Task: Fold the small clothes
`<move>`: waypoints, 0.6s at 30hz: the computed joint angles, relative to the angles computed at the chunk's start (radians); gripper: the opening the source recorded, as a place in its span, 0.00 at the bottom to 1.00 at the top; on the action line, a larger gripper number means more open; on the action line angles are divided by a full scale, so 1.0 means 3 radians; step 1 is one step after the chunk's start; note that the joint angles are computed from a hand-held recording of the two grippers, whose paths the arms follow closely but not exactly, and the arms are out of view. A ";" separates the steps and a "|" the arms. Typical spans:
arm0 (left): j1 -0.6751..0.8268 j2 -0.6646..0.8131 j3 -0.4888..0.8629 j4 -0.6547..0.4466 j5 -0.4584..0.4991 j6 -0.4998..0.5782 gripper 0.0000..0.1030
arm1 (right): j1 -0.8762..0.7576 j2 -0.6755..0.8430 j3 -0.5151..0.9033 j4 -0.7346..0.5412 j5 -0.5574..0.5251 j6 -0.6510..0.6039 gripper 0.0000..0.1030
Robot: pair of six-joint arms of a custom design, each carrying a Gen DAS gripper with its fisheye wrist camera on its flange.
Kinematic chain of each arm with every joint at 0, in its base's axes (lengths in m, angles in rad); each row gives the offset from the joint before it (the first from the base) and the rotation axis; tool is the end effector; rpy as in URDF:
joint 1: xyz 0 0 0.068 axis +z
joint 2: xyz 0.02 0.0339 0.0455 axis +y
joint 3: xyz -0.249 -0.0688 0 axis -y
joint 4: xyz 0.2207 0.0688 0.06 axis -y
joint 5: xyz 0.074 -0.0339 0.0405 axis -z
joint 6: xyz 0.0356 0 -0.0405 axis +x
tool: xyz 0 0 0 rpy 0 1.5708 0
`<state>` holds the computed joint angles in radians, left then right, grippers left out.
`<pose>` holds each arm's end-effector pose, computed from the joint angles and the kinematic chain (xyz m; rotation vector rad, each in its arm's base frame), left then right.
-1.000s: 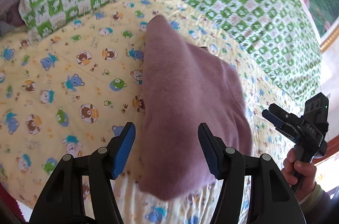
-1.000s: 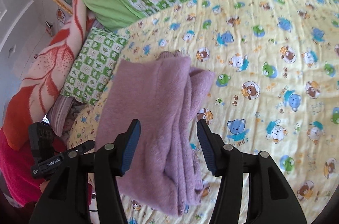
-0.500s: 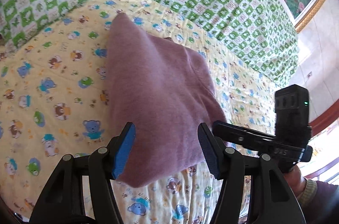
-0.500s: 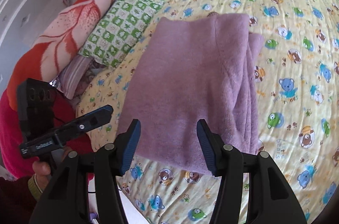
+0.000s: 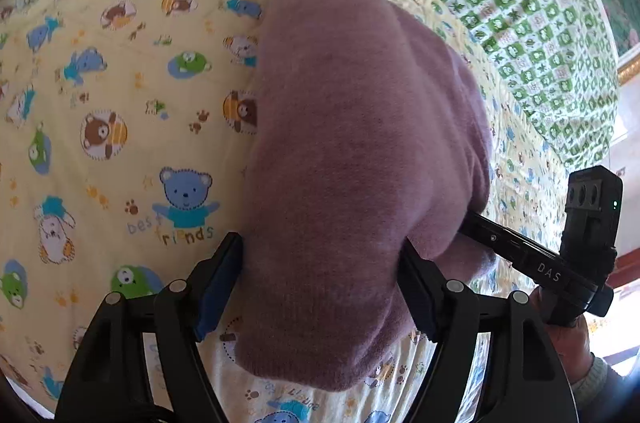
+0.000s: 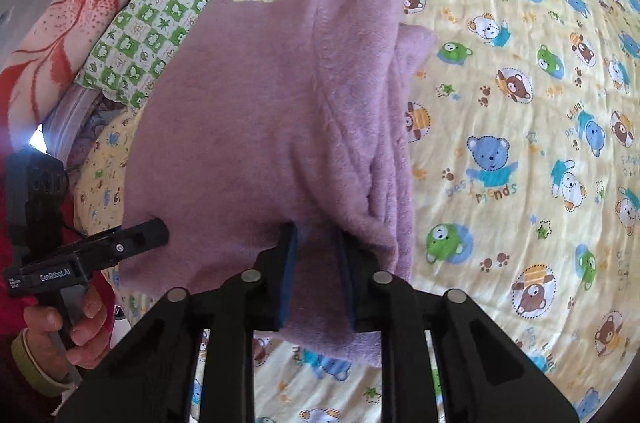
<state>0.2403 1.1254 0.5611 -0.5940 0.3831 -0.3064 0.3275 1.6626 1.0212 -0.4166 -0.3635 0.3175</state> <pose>0.1724 0.0285 0.1728 -0.6219 2.6231 -0.5407 0.2877 0.1111 0.1840 -0.1429 2.6860 0.6915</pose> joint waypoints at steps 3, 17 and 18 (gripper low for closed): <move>-0.0101 -0.0047 -0.0083 0.0075 -0.0085 -0.0107 0.74 | -0.0019 -0.0020 -0.0050 0.0015 0.0023 -0.0082 0.06; 0.0019 -0.0740 -0.0082 -0.0702 -0.0297 0.0099 0.74 | 0.0120 -0.0409 -0.0184 -0.0341 0.0225 -0.0228 0.08; 0.0056 -0.0812 -0.0085 -0.0771 -0.0289 0.0129 0.74 | 0.0150 -0.0445 -0.0191 -0.0373 0.0287 -0.0213 0.08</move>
